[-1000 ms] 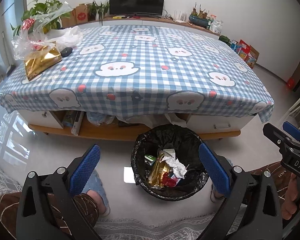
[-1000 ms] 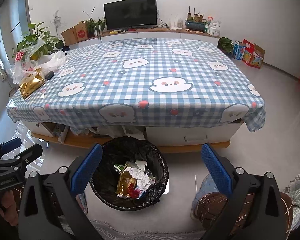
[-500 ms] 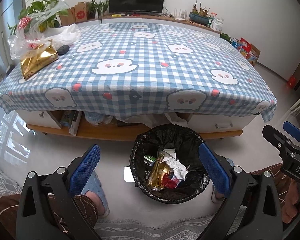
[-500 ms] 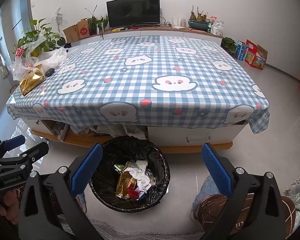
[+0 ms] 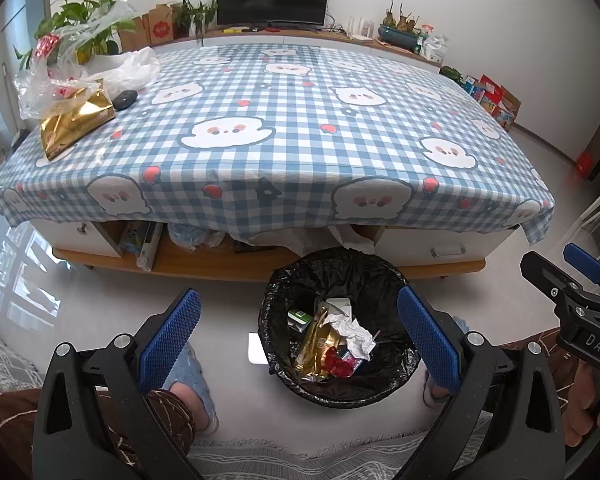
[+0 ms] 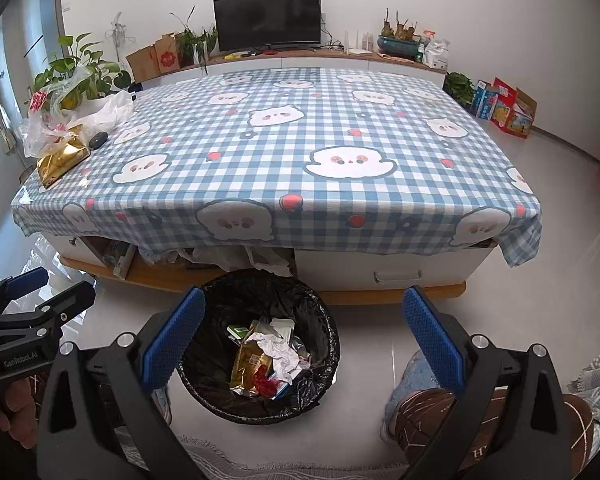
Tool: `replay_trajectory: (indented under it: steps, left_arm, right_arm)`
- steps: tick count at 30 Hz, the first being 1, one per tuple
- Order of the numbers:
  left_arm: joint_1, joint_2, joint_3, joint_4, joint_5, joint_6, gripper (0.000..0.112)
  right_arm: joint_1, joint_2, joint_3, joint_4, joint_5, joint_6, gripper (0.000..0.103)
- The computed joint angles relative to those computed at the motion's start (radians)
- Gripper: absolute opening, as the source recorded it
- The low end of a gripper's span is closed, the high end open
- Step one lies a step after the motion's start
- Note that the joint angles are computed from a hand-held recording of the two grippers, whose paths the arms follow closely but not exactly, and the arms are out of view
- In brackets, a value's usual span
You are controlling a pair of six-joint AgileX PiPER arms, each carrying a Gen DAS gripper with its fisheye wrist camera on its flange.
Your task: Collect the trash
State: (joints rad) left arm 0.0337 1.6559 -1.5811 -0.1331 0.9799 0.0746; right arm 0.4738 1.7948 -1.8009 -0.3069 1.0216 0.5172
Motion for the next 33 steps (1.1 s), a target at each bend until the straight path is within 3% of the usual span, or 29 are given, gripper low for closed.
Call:
replay_trajectory:
  steps: [33]
  left_arm:
    - [-0.013, 0.007, -0.018, 0.060, 0.004, -0.039, 0.097]
  right_arm:
    - [-0.009, 0.001, 0.012, 0.005, -0.006, -0.007, 0.095]
